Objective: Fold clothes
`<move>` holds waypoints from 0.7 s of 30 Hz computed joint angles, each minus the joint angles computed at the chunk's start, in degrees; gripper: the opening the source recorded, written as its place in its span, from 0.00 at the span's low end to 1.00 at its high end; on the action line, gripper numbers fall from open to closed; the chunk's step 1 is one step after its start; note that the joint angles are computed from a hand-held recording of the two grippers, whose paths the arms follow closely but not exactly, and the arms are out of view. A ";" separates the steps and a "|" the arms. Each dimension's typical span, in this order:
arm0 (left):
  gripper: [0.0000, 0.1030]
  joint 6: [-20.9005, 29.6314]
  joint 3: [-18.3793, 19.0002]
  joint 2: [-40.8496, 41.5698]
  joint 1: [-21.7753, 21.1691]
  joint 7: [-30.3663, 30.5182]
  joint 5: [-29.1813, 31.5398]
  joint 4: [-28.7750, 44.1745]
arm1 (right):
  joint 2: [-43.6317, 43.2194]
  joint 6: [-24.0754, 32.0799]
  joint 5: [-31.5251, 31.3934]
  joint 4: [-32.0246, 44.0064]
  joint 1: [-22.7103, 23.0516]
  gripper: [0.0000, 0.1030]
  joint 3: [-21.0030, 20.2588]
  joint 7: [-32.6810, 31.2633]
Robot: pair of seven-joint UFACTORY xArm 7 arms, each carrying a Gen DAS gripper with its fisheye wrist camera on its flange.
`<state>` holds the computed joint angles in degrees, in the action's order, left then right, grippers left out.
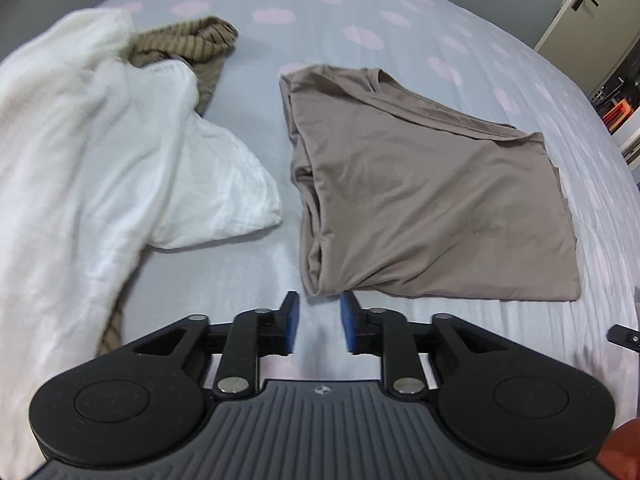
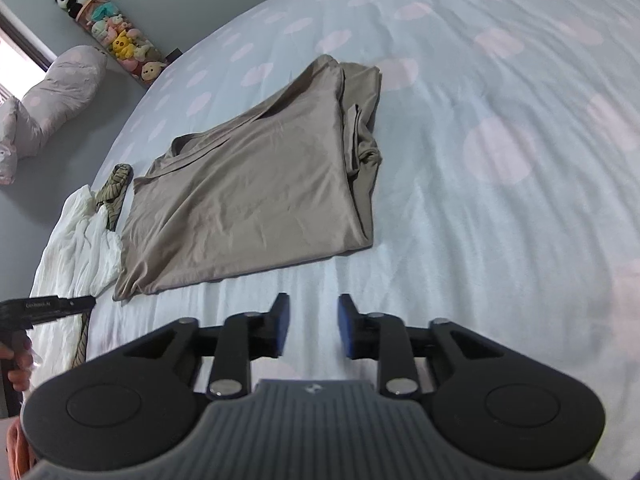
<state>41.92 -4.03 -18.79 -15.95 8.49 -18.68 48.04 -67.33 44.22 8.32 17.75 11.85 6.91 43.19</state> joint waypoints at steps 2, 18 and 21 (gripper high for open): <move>0.36 -0.99 0.10 1.32 -0.22 0.26 -0.77 0.23 | 1.90 -2.18 0.22 -0.45 -0.49 0.36 -0.59 -0.05; 0.41 -4.33 0.72 9.62 0.56 5.14 -12.38 2.53 | 19.26 -25.54 7.39 -3.77 1.96 0.26 -8.82 -4.57; 0.24 -5.96 0.08 10.25 0.42 5.59 -13.63 2.52 | 21.33 -27.50 8.37 -3.46 2.22 0.08 -8.41 -3.83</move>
<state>35.96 -3.95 -8.54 -15.53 14.08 -32.31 50.56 -46.00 16.71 16.68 14.29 14.07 -1.50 39.36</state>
